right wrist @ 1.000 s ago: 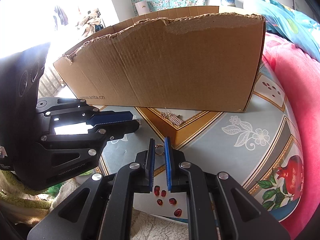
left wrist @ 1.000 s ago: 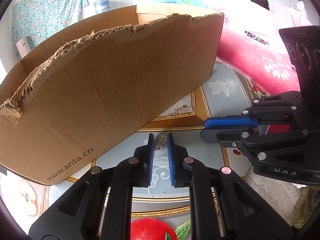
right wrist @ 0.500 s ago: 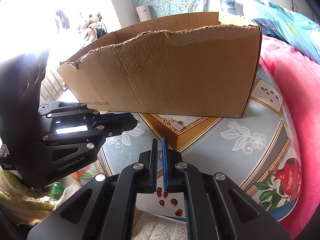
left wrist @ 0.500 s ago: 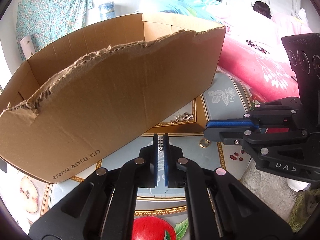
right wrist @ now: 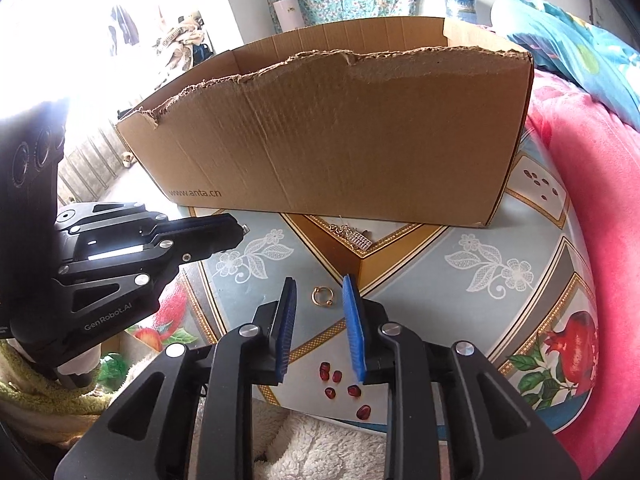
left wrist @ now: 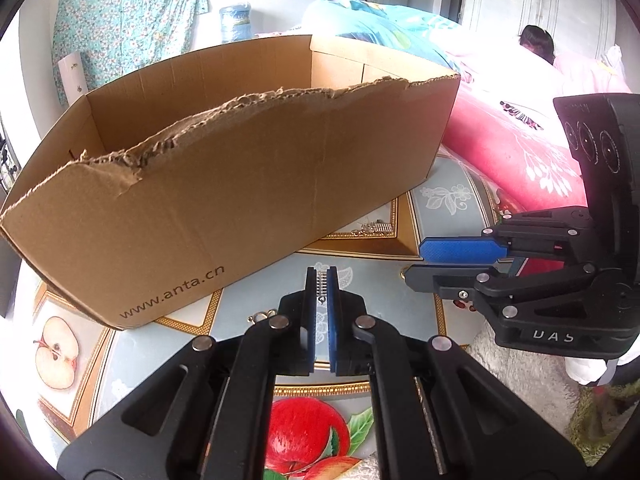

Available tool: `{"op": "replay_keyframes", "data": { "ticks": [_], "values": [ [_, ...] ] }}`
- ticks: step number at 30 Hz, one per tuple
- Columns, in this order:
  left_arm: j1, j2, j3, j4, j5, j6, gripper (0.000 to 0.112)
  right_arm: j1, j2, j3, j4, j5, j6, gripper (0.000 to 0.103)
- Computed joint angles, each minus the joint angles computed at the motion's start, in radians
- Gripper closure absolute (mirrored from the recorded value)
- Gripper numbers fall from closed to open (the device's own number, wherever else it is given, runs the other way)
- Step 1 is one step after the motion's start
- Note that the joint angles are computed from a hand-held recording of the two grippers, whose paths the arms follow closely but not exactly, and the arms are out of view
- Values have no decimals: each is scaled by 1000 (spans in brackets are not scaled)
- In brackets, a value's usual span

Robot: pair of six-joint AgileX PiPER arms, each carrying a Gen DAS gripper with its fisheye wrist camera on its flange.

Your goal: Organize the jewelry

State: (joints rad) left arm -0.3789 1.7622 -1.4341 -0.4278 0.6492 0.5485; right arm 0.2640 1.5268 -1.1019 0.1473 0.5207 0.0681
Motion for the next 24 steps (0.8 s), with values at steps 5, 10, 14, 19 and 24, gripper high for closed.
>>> {"op": "replay_keyframes", "data": {
  "ticks": [5, 10, 14, 19, 24],
  "values": [
    [12, -1, 11, -14, -9, 7, 108, 79, 23, -11, -230, 0, 279, 79],
    [28, 6, 10, -51, -10, 29, 108, 184, 43, -17, -548, 29, 599, 82],
    [37, 5, 15, -75, -13, 46, 108, 187, 47, -14, -570, 19, 659, 91],
    [51, -7, 27, -99, -16, 67, 108, 177, 46, -6, -561, 0, 664, 92],
    [59, -29, 45, -116, -21, 85, 108, 162, 36, -13, -513, 1, 621, 92]
  ]
}}
